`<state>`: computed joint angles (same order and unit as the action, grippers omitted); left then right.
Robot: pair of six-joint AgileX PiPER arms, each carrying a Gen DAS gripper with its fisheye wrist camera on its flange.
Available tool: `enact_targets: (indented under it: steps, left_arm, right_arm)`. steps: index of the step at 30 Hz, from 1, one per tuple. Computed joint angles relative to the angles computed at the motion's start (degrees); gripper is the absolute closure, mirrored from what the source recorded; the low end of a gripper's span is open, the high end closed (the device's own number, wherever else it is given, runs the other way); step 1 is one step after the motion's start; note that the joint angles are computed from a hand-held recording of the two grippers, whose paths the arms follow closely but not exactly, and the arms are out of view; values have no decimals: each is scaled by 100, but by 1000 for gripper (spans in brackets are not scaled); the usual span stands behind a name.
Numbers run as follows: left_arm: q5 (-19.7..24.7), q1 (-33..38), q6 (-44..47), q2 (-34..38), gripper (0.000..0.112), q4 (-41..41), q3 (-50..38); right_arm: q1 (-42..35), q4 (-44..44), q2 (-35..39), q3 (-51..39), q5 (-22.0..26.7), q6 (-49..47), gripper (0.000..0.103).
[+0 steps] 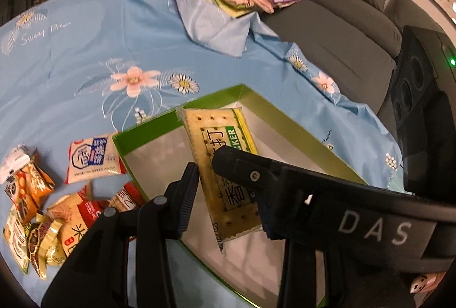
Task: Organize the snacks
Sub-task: 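Carry the CRACKER pack with the right tool over the green-rimmed box, then open the right tool to drop the CRACKER pack into the box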
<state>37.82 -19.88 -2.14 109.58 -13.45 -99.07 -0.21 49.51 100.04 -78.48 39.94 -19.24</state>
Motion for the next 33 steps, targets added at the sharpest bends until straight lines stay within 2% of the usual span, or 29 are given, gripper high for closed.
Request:
enact_targets:
  steps: [4, 12, 17, 19, 21, 24, 27, 30, 33]
  left_arm:
    - [256, -24, -151, 160, 75, 70, -201]
    - [596, -49, -223, 412, 75, 30, -516]
    - [709, -26, -182, 521, 75, -156, -604]
    - [712, 20, 53, 518, 75, -477, -571]
    - [689, -28, 9, 488, 75, -392, -561]
    - [587, -75, -208, 389, 71, -92, -477]
    - [531, 22, -221, 215, 64, -128, -277]
    - [270, 162, -173, -148, 57, -175, 154]
    - [156, 349, -209, -541, 45, -128, 521]
  right_arm:
    - [-87, -12, 155, -96, 205, 38, 51]
    - [-111, -337, 265, -168, 281, 285, 51]
    - [-90, -554, 337, -236, 306, 463, 51]
    - [-134, -307, 333, -198, 364, 208, 51]
    - [-71, -491, 292, -227, 364, 345, 51]
    - [125, -1377, 149, -241, 98, 1136, 51]
    - [90, -1239, 68, -173, 56, 1073, 50]
    - [203, -1431, -135, -43, -237, 1244, 40]
    - [327, -1351, -307, 57, -488, 1112, 32]
